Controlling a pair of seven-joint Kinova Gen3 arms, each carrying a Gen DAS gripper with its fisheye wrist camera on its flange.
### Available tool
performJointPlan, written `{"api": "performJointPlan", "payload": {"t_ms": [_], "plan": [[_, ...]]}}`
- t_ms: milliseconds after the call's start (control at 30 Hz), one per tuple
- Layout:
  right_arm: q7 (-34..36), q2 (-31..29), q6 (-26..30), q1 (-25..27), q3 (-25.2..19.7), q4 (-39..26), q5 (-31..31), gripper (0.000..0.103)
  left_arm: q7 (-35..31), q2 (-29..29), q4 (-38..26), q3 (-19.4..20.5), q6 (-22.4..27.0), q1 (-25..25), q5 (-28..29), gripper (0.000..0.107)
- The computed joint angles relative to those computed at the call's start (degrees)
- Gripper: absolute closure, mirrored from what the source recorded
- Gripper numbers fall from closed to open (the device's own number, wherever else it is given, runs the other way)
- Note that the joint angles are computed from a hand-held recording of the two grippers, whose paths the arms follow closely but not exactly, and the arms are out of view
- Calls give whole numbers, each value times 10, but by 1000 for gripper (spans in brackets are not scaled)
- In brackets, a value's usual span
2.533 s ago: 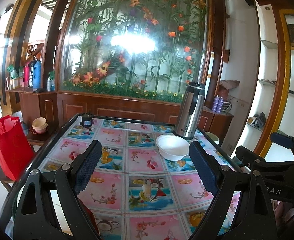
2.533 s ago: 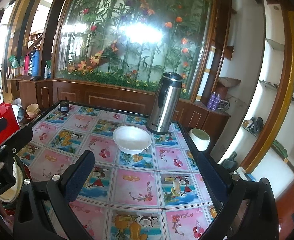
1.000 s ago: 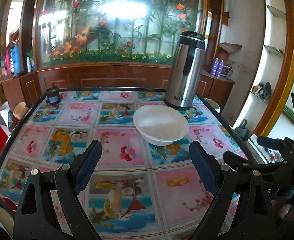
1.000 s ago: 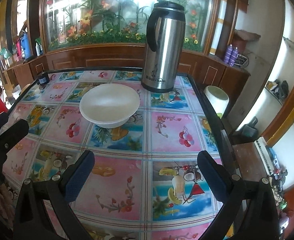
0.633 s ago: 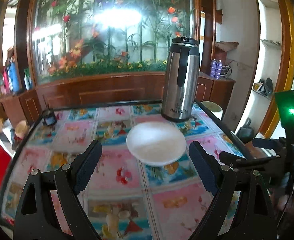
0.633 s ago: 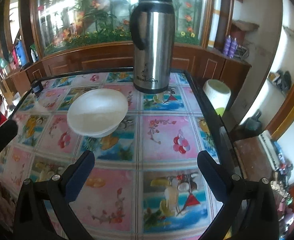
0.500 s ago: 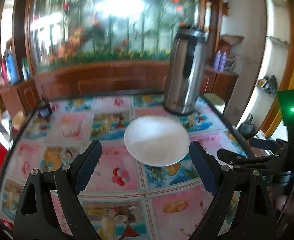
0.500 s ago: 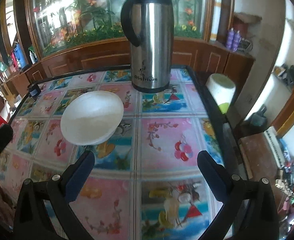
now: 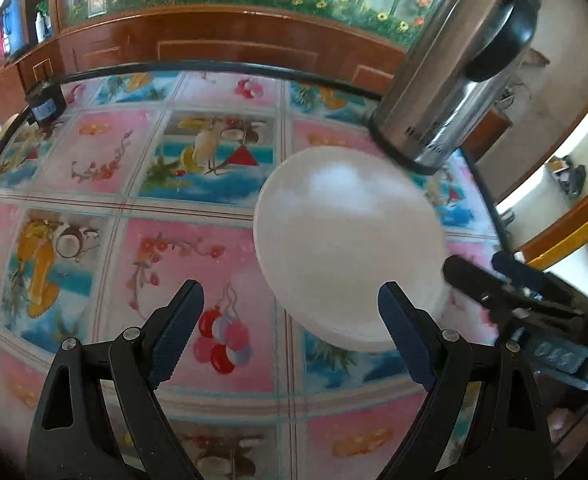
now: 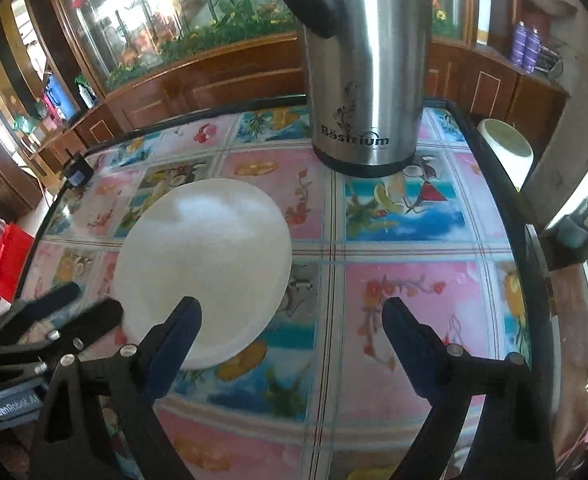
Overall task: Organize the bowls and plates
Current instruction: 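Close the left gripper on the rim of the white bowl, then carry the white bowl with the left gripper over the green basin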
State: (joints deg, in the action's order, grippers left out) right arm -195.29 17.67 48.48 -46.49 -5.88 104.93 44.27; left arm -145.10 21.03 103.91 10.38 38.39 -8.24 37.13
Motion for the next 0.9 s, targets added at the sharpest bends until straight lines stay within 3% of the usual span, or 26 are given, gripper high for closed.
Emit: {"api": "performJointPlan", "payload": {"t_ms": [67,233,267,300,333,367,400,467,533,733,900], "plan": [[10,-1,-13,10,1,3,-1,19,-8,4,8,4,-22,2,7,18],[68,12,-43,36,4,-5,-32,42,43,30,-14,-6,-25,24,-29,18],[78,16,-55,40,6,-5,-36,53,49,33,-14,-5,-30,24,-34,18],[83,18,-64,41,9,-4,-40,71,56,38,-19,-4,-27,23,-39,19],[86,18,-74,41,12,0,-45,78,62,43,-24,-1,-21,19,-41,31],[87,18,-83,40,15,4,-48,88,68,50,-31,0,-8,13,-42,49],[91,18,-83,37,17,3,-51,89,74,55,-38,0,2,11,-46,56],[86,9,-102,29,20,16,-44,90,82,65,-50,3,25,4,-51,79],[93,4,-103,23,19,17,-49,91,76,60,-42,7,23,1,-51,91],[37,-25,-102,-10,13,41,-26,91,4,12,9,18,28,-43,-3,93],[-16,-40,-67,-41,-17,39,-1,91,-62,-37,49,-14,70,-69,29,93]]}}
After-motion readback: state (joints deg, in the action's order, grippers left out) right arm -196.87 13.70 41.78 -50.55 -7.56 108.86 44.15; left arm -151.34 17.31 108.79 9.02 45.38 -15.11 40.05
